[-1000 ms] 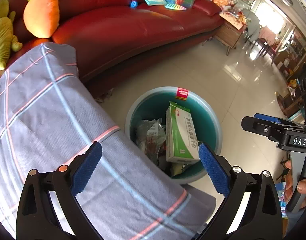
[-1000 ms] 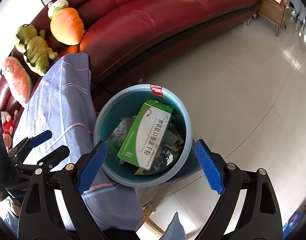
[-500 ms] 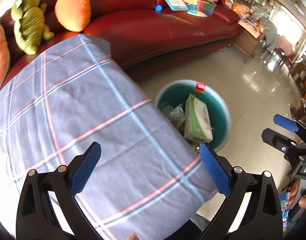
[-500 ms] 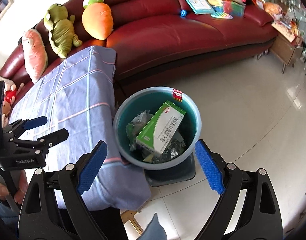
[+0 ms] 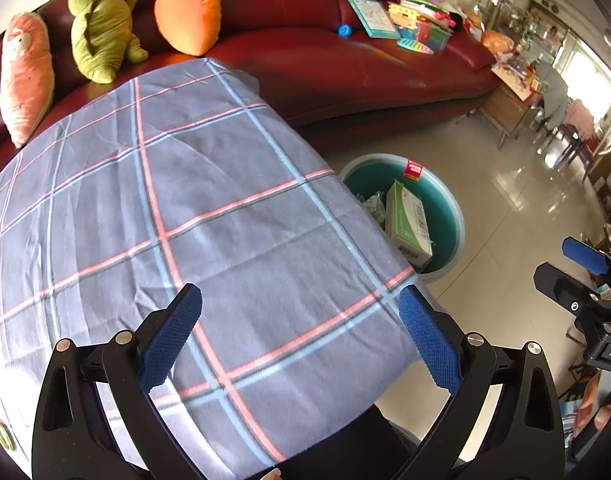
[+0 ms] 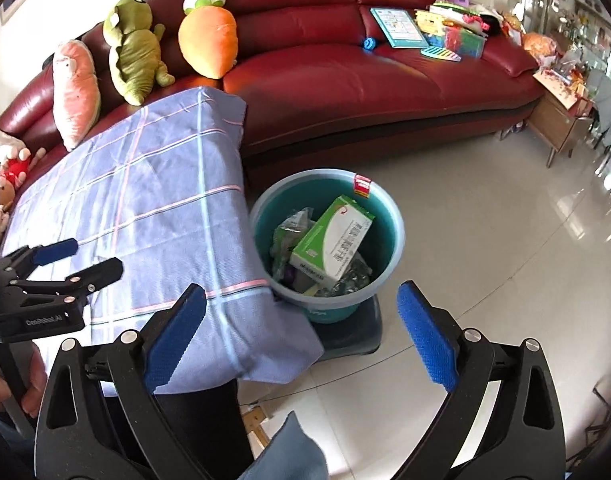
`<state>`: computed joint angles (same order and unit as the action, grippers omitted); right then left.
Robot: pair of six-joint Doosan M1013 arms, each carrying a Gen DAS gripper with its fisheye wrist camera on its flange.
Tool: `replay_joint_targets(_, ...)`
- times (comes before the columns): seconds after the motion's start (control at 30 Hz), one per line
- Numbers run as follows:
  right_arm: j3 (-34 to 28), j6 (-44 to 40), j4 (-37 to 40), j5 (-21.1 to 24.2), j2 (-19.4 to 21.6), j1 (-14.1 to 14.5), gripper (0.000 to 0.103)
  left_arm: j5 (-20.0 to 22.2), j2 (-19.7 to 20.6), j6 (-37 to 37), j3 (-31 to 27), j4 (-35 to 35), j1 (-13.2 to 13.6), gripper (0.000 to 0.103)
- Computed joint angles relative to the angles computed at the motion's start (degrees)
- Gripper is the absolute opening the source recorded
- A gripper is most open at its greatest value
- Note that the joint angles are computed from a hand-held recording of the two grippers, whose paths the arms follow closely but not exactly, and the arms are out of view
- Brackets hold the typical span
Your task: Collect trash
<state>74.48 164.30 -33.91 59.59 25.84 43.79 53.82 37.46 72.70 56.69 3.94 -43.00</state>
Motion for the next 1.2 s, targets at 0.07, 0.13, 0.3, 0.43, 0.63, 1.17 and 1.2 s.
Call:
replay_joint_targets(0.07, -0.5, -0.7, -0.4, 1.3, 0.3, 0.4, 0.092, -0.8, -0.9, -0.6, 1.3, 0.7, -0.2, 0.099)
replay_joint_targets(0.13, -1.1, -1.4, -0.8, 2.5, 0.7, 0.8, 0.093, -1.7, -1.6, -1.0, 2.5, 1.5, -0.3, 0.099)
replay_joint_targets(0.3, -1.9, -2.6, -0.7, 3.3, 1.4, 0.9, 0.096, -3.3, -2.9, -3.2, 4.5, 3.7, -0.6, 0.099)
replay_joint_targets(0.43, -2.2, -2.3, -1.0, 3.5, 1.7, 0.8, 0.096, -3.7, -2.9, -4.4, 4.8, 4.4, -0.4, 0.099)
replay_joint_targets(0.63, -1.3, -0.1, -0.8, 2.1, 1.5, 0.3, 0.096, -3.7, -2.4, -5.5, 4.7, 5.4, -0.5, 0.099)
replay_joint_targets(1.17, -1.9, -2.2, 2.7, 0.5, 2.9, -2.0, 0.096, -2.1, 0.7, -6.2, 1.2, 6.4, 0.1, 0.099)
replay_joint_targets(1.2, -1.9, -2.3, 2.9, 0.5, 2.9, -2.1, 0.096, -2.0, 0.8, -6.2, 1.1, 6.4, 0.1, 0.099)
